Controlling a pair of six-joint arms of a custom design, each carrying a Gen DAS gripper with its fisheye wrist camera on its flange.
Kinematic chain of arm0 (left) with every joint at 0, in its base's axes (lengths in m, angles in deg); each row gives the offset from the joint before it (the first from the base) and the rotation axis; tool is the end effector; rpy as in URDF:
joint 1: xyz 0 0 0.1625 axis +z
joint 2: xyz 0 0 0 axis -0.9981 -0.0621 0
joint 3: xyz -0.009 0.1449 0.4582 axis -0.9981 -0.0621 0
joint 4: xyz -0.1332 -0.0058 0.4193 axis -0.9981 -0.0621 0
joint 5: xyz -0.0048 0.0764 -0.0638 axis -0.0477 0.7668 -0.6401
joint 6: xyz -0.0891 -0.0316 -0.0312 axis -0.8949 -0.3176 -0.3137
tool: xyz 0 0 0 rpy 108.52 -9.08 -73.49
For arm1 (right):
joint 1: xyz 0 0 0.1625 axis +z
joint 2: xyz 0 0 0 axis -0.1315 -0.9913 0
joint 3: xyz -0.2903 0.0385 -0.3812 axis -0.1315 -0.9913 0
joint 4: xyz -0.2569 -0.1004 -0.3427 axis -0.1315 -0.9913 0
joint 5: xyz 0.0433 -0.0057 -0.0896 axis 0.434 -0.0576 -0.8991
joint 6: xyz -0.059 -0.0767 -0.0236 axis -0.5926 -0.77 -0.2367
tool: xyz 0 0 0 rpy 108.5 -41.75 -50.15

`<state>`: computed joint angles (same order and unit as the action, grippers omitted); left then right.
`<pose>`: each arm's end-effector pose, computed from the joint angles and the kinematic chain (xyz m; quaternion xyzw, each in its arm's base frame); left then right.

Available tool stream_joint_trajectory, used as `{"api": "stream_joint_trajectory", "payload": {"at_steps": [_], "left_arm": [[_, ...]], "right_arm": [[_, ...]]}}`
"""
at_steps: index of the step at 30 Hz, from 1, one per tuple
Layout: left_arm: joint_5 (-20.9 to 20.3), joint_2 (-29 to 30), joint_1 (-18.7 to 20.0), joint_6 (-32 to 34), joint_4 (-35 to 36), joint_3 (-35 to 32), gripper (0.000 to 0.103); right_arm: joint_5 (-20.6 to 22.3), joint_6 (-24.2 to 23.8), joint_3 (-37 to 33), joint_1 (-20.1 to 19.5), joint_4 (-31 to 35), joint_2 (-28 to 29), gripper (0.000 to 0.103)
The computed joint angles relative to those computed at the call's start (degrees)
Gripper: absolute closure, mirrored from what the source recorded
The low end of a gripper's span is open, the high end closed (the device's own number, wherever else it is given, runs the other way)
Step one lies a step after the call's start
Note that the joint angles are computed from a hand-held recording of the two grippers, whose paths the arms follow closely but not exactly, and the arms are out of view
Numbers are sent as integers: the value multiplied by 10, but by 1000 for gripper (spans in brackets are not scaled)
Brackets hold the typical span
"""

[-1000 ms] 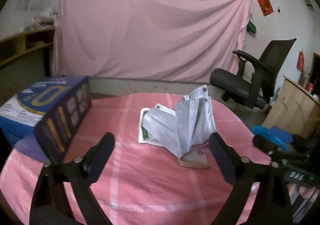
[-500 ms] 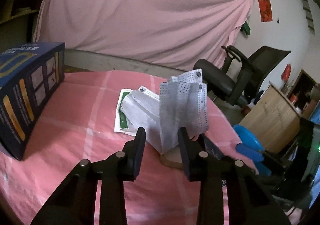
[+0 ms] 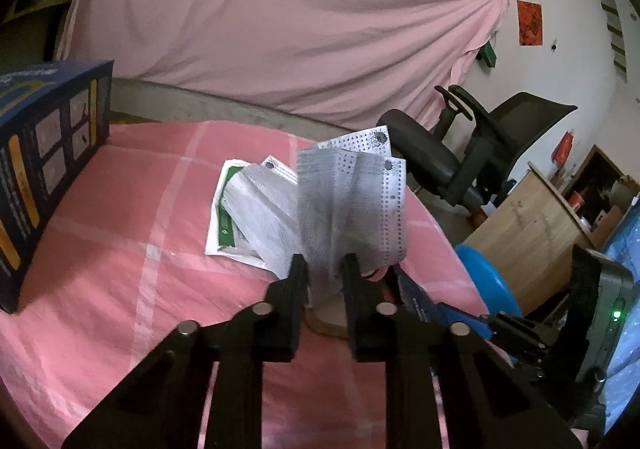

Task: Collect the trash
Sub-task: 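Grasp the blue tube with the right tool while the left tool grasps the white mask packet, then carry the blue tube and white mask packet in both tools over the bucket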

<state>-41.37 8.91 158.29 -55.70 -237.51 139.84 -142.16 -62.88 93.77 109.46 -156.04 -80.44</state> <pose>-0.0095 -0.5899 0.2486 0.0648 0.8913 -0.4286 0.1326 0.2448 -0.6759 -0.0402 0.3990 -0.8729 0.1777 0.2175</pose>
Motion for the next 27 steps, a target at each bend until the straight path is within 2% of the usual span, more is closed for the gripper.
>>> {"api": "stream_joint_trajectory", "payload": {"at_steps": [7,12,14,20,27], "left_arm": [[-8,-5,2,-4,7,3,100],[-1,-8,-2,-8,-1,10,103],[11,-5,-9,-5,-18,15,103],[48,5,-30,20,-88,41,103],[91,27,-60,71,-181,64,103]], "right_arm": [[2,9,0,-1,-5,1,39],[17,19,5,-6,-10,-5,51],[25,24,7,-9,-10,-9,56],[57,29,21,-16,-24,-21,57],[116,15,49,-26,-94,-33,57]]}}
